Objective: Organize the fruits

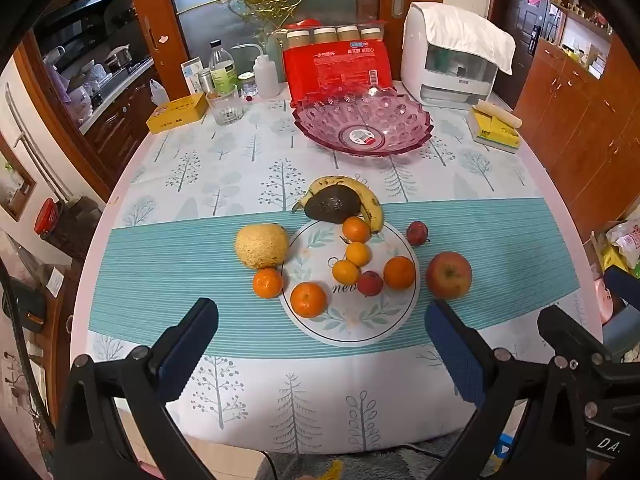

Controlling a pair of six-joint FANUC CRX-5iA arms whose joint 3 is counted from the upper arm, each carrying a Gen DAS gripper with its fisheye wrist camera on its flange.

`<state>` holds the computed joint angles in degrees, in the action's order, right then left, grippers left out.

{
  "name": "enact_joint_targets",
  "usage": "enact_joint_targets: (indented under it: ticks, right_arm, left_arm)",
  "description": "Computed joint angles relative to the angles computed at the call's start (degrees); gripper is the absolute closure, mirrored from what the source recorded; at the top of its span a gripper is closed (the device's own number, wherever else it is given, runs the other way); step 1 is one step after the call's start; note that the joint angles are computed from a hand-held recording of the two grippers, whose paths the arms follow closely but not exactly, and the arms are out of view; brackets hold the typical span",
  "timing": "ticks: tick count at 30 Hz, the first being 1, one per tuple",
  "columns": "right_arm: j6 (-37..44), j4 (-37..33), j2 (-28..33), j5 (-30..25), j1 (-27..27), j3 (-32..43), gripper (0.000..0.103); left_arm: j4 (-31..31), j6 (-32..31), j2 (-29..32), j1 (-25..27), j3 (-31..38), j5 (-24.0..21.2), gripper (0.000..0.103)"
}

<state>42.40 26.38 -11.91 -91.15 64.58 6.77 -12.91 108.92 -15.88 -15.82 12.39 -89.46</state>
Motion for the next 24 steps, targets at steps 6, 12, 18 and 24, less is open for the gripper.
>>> enact_joint_targets:
  ticks: [6,12,18,24]
  right_arm:
    - [-0.45,-0.50,-0.44,0.47,-0.35,-0.26,0.003]
    - [-0.05,-1.11,-0.55,0.89,-0.94,-0.26,0.003]
    - [-0.20,-1.08,-1.16,0.91,-0.97,-0.87,0.003]
    - [0.52,-1.57,-0.88,1.13,-1.22,-0.05,0.003]
  left_arm:
    - [-0.35,0.52,0.02,-0.16,0.24,-0.21,0.000]
    - [0.70,-0.56,-0.57,0.32,-0.83,0.52,0.000]
    - [0.71,-0.81,-0.18,-0.45,-0.38,0.43,0.000]
    - [0.13,0.76,0.50,-1.59,0.54,-0.17,0.000]
